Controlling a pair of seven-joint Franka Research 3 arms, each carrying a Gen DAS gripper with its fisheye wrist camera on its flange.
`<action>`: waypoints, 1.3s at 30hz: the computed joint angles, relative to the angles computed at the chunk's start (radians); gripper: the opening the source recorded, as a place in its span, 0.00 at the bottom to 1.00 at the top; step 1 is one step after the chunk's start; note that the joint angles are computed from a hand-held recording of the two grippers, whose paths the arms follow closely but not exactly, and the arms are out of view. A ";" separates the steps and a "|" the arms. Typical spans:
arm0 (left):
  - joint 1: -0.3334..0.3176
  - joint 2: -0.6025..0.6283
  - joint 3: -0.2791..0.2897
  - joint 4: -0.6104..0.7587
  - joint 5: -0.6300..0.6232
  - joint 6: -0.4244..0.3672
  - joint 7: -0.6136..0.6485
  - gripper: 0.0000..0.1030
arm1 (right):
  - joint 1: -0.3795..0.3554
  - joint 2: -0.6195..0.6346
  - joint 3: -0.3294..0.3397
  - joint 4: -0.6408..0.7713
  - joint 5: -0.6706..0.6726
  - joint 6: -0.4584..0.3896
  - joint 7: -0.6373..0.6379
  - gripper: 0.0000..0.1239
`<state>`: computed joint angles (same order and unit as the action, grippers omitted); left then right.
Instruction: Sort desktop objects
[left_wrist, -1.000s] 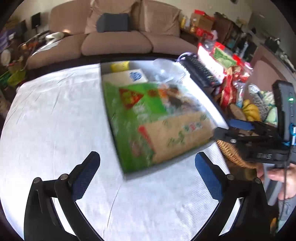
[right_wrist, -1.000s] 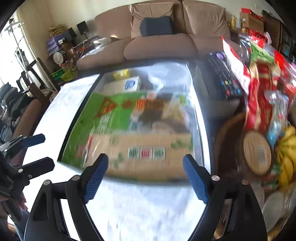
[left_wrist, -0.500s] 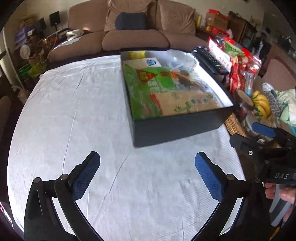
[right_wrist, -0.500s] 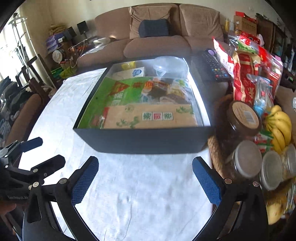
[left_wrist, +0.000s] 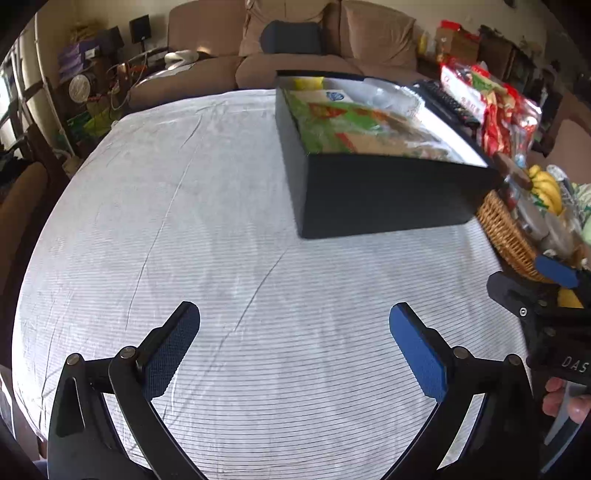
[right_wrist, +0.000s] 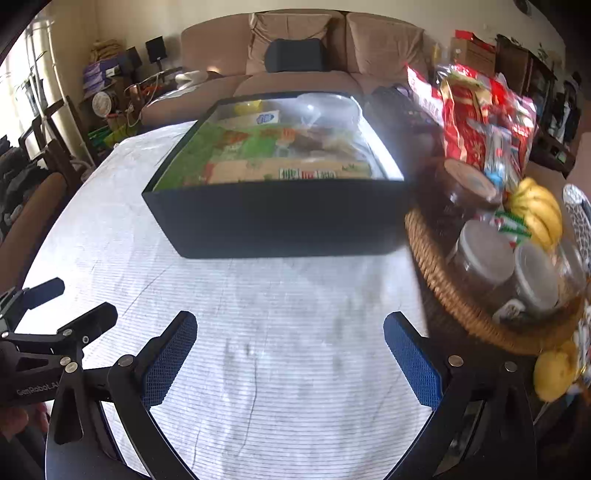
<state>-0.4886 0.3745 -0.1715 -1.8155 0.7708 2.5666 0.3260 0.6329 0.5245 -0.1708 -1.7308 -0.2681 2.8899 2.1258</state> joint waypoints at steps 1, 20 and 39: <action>-0.005 0.000 0.005 -0.009 0.010 -0.002 -0.016 1.00 | 0.008 0.004 -0.006 -0.008 -0.001 0.011 0.015 0.83; -0.019 0.104 0.046 -0.023 0.079 -0.008 -0.154 1.00 | 0.150 0.177 -0.141 0.054 0.002 0.073 0.120 0.83; -0.050 0.166 0.093 0.025 0.176 0.048 -0.242 1.00 | 0.120 0.273 -0.129 0.146 0.064 0.037 0.087 0.83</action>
